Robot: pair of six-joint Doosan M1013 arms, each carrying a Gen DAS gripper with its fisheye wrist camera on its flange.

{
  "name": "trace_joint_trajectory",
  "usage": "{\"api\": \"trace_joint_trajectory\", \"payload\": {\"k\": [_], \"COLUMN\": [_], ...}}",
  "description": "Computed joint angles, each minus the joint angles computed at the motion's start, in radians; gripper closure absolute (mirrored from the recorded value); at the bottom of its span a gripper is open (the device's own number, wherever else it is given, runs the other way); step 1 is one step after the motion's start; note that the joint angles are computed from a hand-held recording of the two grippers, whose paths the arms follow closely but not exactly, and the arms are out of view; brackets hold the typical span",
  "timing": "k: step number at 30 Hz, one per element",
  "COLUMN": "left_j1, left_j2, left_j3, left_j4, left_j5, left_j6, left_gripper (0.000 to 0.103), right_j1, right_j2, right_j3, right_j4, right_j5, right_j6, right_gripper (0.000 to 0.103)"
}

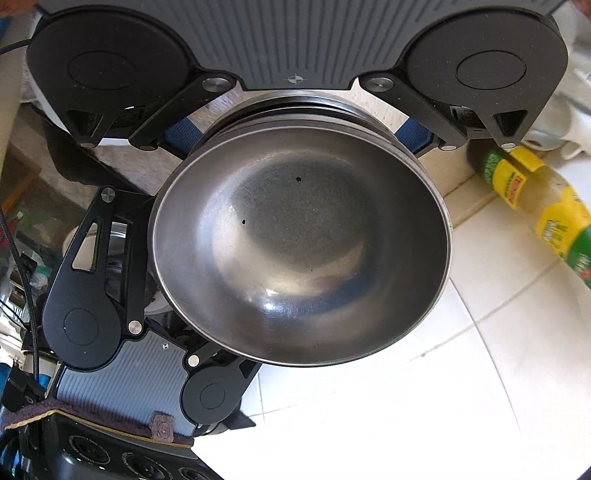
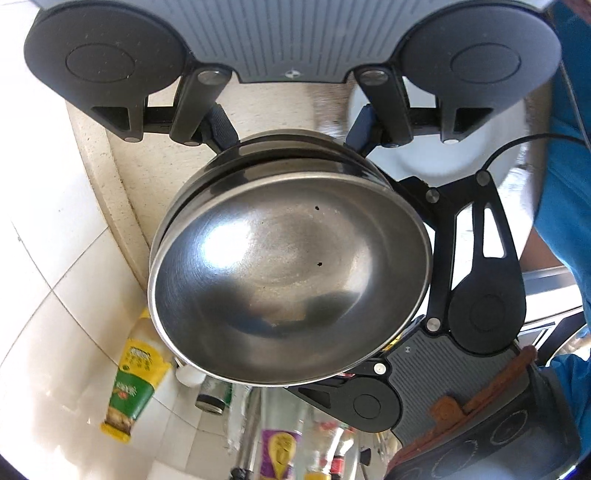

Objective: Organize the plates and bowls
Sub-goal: 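Lift the nested steel bowls and carry them over the floral plate stack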

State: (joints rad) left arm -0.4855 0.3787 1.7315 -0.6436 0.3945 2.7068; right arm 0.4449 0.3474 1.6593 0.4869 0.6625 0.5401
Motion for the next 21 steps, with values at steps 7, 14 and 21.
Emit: {"api": "trace_joint_trajectory", "payload": {"k": [7, 14, 21], "left_j1": [-0.010, -0.001, 0.000], "left_j2": [-0.071, -0.126, -0.177], "left_j3": [0.075, 0.131, 0.198], "left_j4": [-0.023, -0.109, -0.146], "left_j5": [-0.010, 0.045, 0.083], "left_j6": [0.052, 0.189, 0.278], "left_gripper": [0.000, 0.000, 0.000], "right_j1": [0.059, 0.127, 0.192], "right_j2": [-0.051, -0.080, -0.105], "right_j3": [0.056, 0.095, 0.134], "right_j4": [-0.099, -0.224, -0.317], "right_j5": [-0.033, -0.050, -0.081], "right_j6": [0.178, 0.408, 0.602], "right_gripper": [0.038, 0.038, 0.038]}}
